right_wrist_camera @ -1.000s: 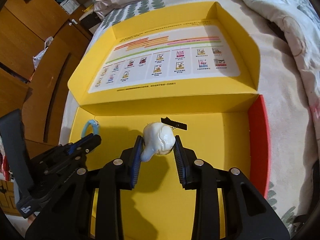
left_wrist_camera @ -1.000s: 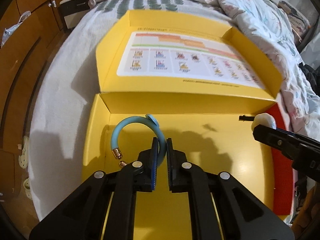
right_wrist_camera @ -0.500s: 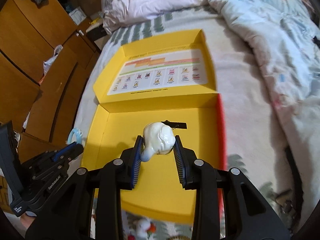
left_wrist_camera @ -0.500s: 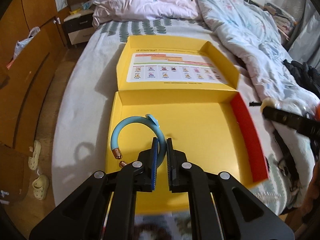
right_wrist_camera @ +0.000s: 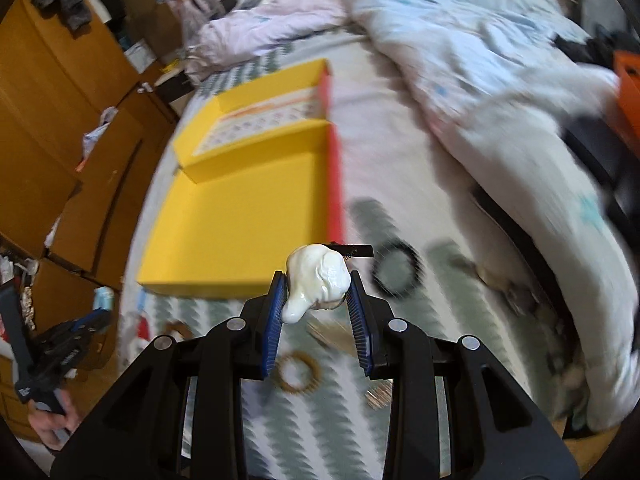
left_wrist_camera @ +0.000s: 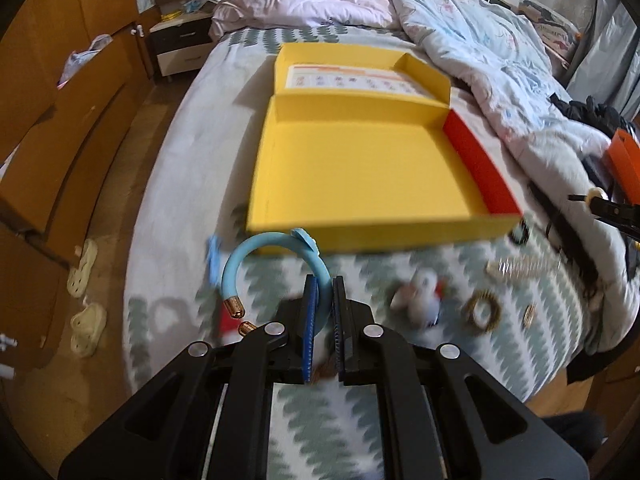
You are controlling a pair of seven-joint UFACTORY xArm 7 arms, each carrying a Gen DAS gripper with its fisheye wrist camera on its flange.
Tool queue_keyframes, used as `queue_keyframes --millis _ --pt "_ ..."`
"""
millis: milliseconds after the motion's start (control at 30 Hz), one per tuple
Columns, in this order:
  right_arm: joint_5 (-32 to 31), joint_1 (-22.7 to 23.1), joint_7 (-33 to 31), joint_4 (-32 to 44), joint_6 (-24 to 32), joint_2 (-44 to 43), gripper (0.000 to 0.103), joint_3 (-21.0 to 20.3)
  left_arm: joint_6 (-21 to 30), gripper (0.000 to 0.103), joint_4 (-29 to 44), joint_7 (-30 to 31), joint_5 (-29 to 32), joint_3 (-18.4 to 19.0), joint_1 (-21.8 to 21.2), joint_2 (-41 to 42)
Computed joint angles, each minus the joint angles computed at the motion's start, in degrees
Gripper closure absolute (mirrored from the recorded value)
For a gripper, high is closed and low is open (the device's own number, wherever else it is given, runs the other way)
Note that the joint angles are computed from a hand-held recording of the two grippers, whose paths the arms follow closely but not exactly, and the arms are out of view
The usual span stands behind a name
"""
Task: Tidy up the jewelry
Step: 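Lift teal bangle and bunny clip out of the box and release them onto the bedspread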
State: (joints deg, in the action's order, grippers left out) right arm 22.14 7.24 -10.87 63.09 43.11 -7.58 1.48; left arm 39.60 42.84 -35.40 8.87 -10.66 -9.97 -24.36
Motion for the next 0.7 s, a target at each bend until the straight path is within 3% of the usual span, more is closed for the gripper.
queue_keyframes --millis 300,700 --pt "-2.13 -2.67 0.15 -11.76 -3.35 -5.29 0.071 -2.33 1.66 0.095 -10.97 -6.02 1.32 -2.95 -0.34 -9.66" --pt "-4.35 -4.05 1.62 -11.82 -4.82 0.29 0.071 -2.05 1.45 0.095 -16.40 -10.71 3.37 -2.99 0.34 -8.02"
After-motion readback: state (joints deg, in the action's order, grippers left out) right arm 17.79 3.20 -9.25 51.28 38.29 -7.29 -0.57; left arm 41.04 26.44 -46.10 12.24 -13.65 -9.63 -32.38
